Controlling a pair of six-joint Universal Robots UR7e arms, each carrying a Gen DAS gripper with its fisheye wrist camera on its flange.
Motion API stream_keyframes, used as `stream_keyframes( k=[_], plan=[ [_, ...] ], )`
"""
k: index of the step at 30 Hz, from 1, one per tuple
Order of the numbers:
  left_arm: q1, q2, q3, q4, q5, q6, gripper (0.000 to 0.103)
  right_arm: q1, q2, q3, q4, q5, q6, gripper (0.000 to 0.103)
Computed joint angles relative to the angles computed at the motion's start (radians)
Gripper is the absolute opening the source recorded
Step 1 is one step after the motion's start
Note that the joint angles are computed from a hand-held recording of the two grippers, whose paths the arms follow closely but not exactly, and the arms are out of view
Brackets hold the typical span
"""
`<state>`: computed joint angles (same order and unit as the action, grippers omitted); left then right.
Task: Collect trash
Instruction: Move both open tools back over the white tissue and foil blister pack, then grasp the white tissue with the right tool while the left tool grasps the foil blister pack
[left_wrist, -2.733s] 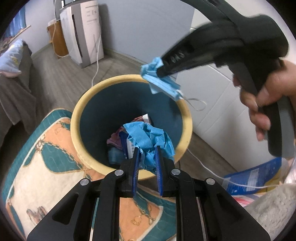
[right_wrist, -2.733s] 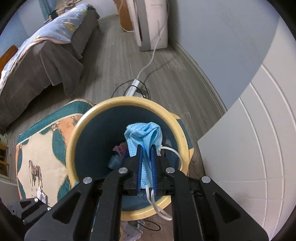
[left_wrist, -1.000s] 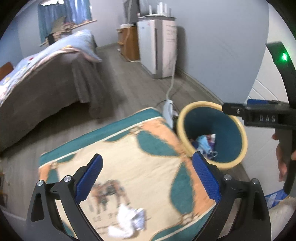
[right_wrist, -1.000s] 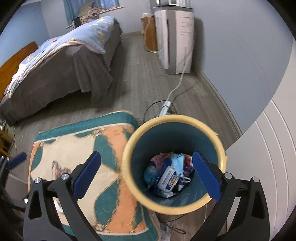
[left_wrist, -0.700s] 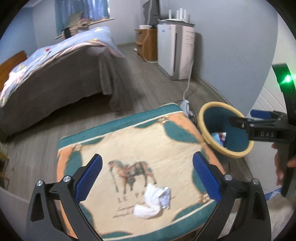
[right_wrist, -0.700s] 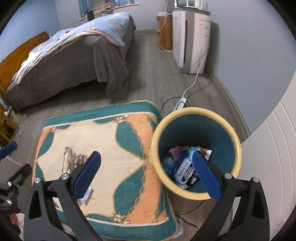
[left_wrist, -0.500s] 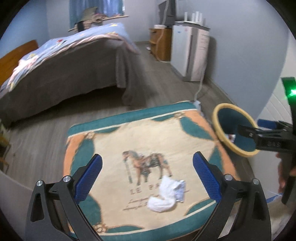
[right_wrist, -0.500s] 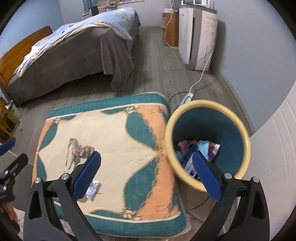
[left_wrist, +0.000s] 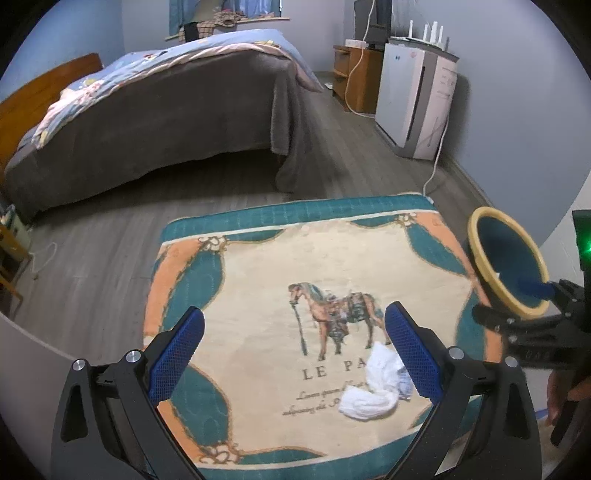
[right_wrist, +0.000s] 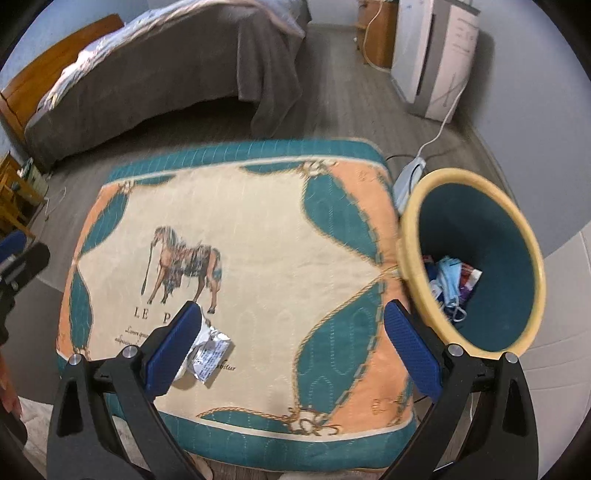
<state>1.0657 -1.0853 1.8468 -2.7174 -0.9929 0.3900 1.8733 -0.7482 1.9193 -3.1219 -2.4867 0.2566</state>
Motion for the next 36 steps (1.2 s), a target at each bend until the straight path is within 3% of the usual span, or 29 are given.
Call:
stream_keyframes(
  k=[5, 11, 13, 21, 23, 24, 25, 31, 36],
  plan=[
    [0.012, 0.016, -0.016, 0.004, 0.038, 0.019, 0.097, -0.018, 0.032, -0.036, 0.068, 0.042, 0.027, 0.097],
    [0.038, 0.018, -0.047, 0.012, 0.053, 0.007, 0.097, -0.012, 0.100, -0.103, 0.153, 0.121, -0.013, 0.093],
    [0.044, 0.017, -0.057, 0.022, 0.051, -0.008, 0.097, -0.010, 0.120, -0.124, 0.184, 0.152, -0.024, 0.082],
    [0.057, 0.012, -0.077, 0.054, 0.040, -0.025, 0.097, -0.008, 0.191, -0.200, 0.315, 0.225, -0.067, 0.058],
    [0.059, 0.011, -0.078, 0.056, 0.037, -0.026, 0.097, -0.013, 0.200, -0.213, 0.349, 0.222, -0.071, 0.042],
    [0.060, 0.011, -0.079, 0.059, 0.036, -0.029, 0.097, -0.014, 0.204, -0.219, 0.358, 0.219, -0.081, 0.023],
    [0.059, 0.011, -0.079, 0.061, 0.037, -0.031, 0.097, -0.016, 0.203, -0.221, 0.364, 0.225, -0.081, 0.016],
    [0.058, 0.010, -0.076, 0.069, 0.033, -0.036, 0.097, -0.003, 0.138, -0.191, 0.290, 0.239, -0.087, 0.012],
    [0.051, 0.018, -0.047, 0.073, 0.023, -0.011, 0.097, 0.016, 0.015, -0.155, 0.304, 0.167, -0.058, 0.012]
  ],
)
